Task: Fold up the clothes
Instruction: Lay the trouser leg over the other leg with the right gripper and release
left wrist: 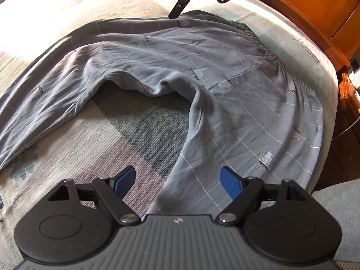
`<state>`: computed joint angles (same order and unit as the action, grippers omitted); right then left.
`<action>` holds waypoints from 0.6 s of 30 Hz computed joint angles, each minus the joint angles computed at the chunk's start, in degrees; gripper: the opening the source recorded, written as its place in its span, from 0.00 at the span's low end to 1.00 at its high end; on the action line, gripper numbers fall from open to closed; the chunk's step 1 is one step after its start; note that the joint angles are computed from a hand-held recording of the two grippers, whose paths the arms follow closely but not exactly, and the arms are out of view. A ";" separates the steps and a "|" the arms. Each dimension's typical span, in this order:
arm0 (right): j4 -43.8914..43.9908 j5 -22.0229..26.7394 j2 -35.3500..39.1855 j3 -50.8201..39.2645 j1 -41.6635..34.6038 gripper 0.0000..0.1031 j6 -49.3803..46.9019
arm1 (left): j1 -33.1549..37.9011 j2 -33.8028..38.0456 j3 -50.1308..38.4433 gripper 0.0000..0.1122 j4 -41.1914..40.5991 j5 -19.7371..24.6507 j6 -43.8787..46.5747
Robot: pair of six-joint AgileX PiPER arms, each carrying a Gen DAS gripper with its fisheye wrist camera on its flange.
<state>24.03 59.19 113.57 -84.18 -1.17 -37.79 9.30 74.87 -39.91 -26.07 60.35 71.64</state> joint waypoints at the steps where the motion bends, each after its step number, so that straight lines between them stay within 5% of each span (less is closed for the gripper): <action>1: -2.26 -1.23 -0.82 0.81 1.41 0.05 0.85 | -0.71 0.02 -0.17 0.73 0.04 0.11 -0.08; 9: -2.48 -7.25 -5.40 5.99 -1.19 0.01 8.62 | -4.37 0.05 -2.11 0.73 0.35 1.17 -0.89; 18: 2.04 -6.79 -20.01 20.59 -6.75 0.21 7.44 | -8.03 1.38 -3.82 0.73 0.05 0.03 -2.36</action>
<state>26.07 52.40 93.56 -63.60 -7.92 -30.35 1.27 76.24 -43.73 -26.02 60.38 69.28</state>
